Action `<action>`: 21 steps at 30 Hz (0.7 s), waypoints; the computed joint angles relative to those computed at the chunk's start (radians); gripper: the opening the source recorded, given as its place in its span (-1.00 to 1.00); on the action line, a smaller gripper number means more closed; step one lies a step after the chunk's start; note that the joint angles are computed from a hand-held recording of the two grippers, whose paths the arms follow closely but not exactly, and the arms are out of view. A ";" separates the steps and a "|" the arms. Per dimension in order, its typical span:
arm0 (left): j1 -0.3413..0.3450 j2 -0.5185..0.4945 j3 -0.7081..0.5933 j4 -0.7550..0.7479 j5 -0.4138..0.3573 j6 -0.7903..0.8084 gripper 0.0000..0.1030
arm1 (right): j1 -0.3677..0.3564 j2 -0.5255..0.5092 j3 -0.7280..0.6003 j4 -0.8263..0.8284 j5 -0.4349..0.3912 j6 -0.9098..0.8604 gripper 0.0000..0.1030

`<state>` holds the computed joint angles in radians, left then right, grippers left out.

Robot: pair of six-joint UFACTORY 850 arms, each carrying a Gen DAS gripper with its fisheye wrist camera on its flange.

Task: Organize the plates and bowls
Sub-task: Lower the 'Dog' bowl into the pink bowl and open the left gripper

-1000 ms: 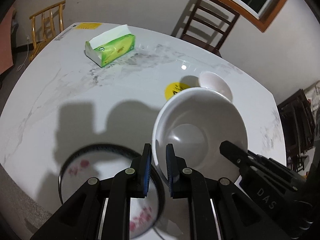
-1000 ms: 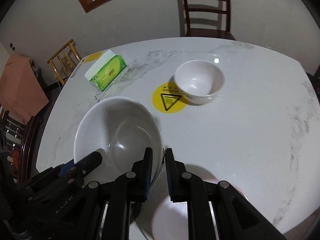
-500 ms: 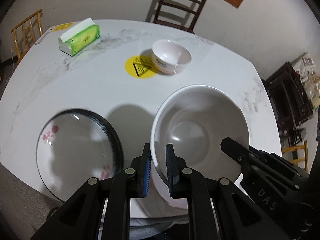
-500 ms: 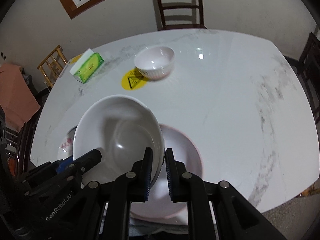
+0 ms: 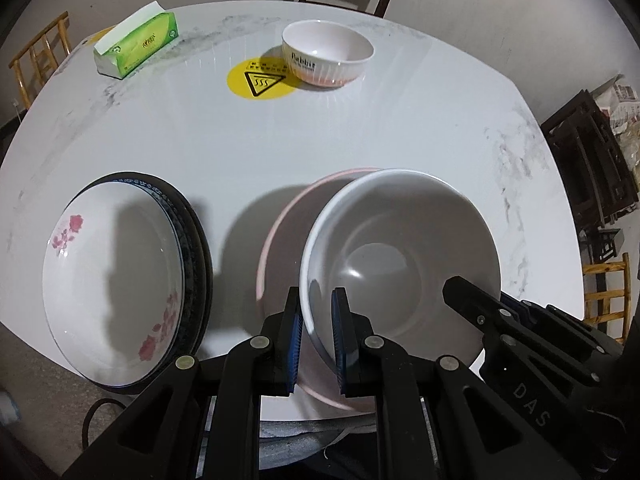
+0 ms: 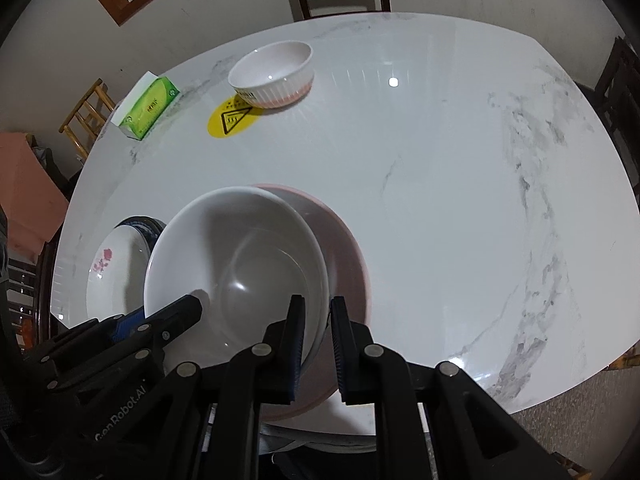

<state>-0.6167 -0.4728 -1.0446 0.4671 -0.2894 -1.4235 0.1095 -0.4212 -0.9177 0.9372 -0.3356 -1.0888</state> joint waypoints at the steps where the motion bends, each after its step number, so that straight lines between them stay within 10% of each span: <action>1: 0.001 -0.007 -0.004 -0.011 -0.001 0.011 -0.78 | -0.001 -0.006 -0.002 -0.002 -0.001 0.000 -0.73; 21: 0.003 -0.050 -0.033 -0.059 -0.022 0.056 -0.78 | 0.032 -0.015 -0.004 -0.077 0.058 0.039 -0.68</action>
<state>-0.6139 -0.5232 -1.0772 0.4080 -0.3111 -1.3678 0.1410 -0.4359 -0.9217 0.8603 -0.2771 -1.0496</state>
